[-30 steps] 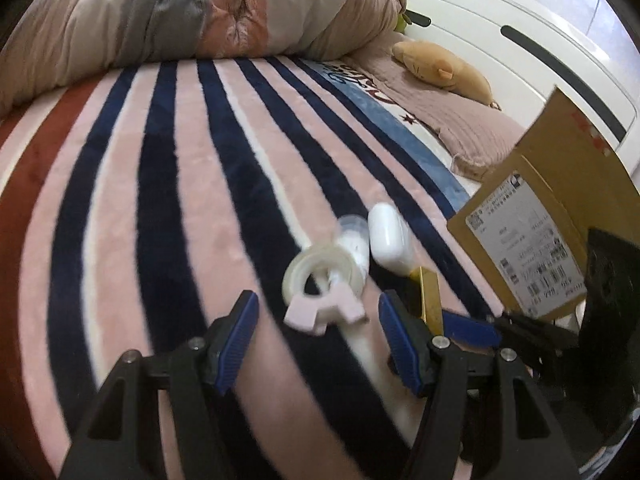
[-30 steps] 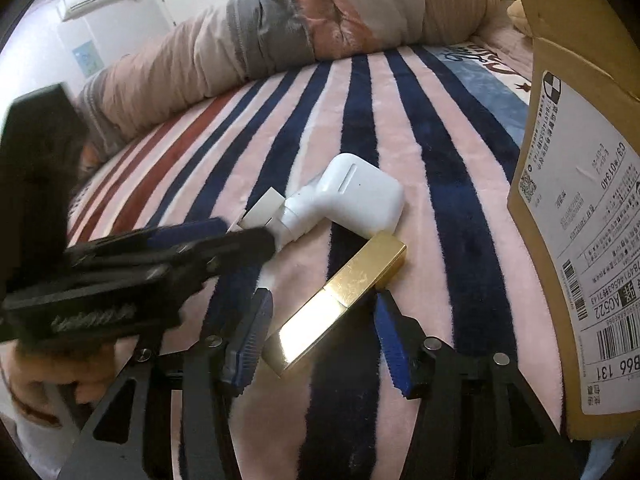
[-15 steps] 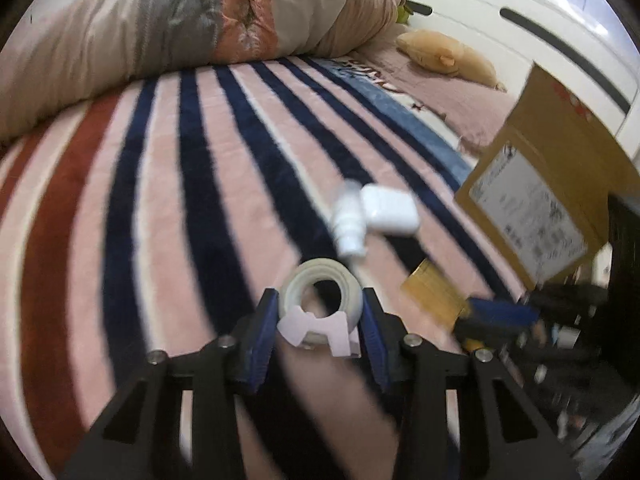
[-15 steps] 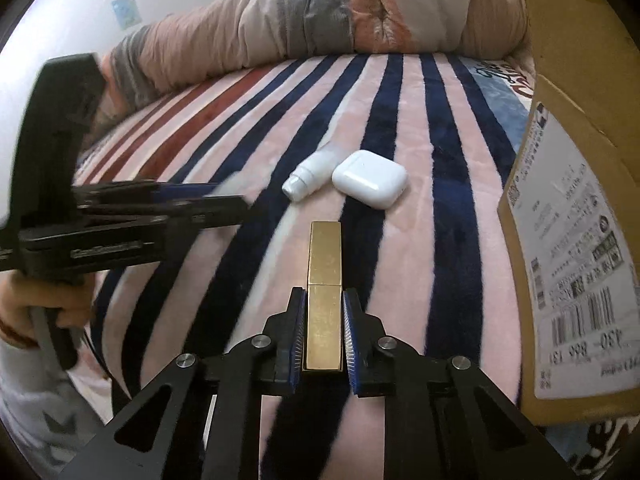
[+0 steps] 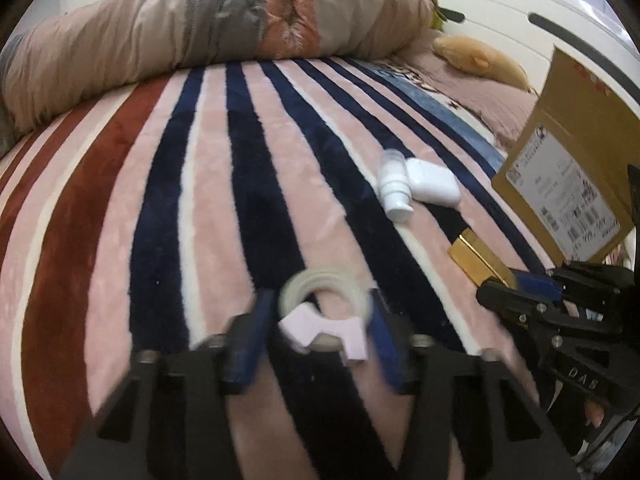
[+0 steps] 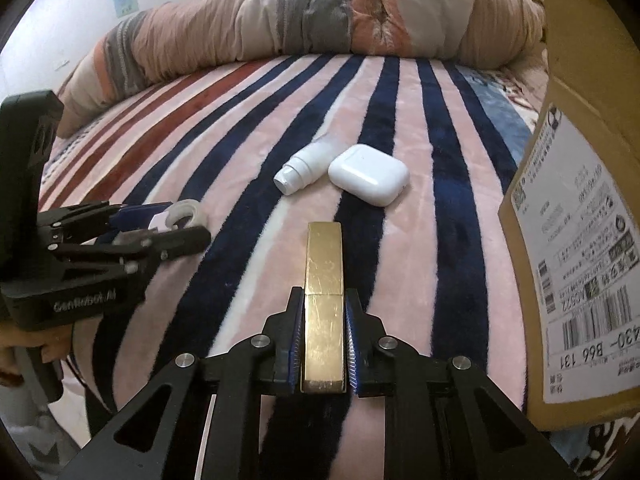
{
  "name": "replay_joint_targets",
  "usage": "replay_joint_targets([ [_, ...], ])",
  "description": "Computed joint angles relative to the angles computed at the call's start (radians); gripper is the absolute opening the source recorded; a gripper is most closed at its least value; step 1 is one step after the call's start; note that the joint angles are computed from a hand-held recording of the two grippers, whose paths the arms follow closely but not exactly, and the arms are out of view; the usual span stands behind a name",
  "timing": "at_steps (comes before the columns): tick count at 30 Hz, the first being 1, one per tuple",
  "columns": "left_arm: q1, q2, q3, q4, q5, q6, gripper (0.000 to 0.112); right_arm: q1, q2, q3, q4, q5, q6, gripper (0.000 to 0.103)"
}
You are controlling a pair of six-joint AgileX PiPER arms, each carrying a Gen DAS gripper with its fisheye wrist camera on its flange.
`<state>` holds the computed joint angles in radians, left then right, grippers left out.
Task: Organize rigid objects
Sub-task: 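Grasp the gold lipstick tube with the right gripper while the left grasps the tape roll, then carry the lipstick tube and tape roll into the box and release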
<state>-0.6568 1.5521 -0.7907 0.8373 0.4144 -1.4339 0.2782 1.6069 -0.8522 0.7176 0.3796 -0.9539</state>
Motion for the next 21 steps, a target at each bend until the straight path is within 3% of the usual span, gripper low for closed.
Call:
replay_joint_targets([
  [2, 0.012, -0.011, 0.011, 0.0, -0.023, -0.009, 0.037, 0.016, -0.005, -0.002, -0.036, -0.014, 0.029, 0.014],
  [6, -0.006, -0.046, 0.012, -0.007, 0.01, 0.001, 0.037, 0.016, -0.053, 0.004, 0.007, 0.013, -0.03, 0.014],
  [12, -0.105, -0.167, -0.041, 0.006, 0.189, 0.007, 0.037, -0.02, -0.182, -0.013, 0.108, 0.135, -0.152, 0.013],
  [18, -0.249, -0.214, -0.245, 0.028, 0.373, 0.107, 0.037, -0.182, -0.285, -0.103, 0.219, 0.379, -0.262, 0.013],
  [21, -0.29, -0.188, -0.358, 0.022, 0.39, 0.175, 0.037, -0.34, -0.308, -0.16, 0.278, 0.543, -0.307, 0.013],
])
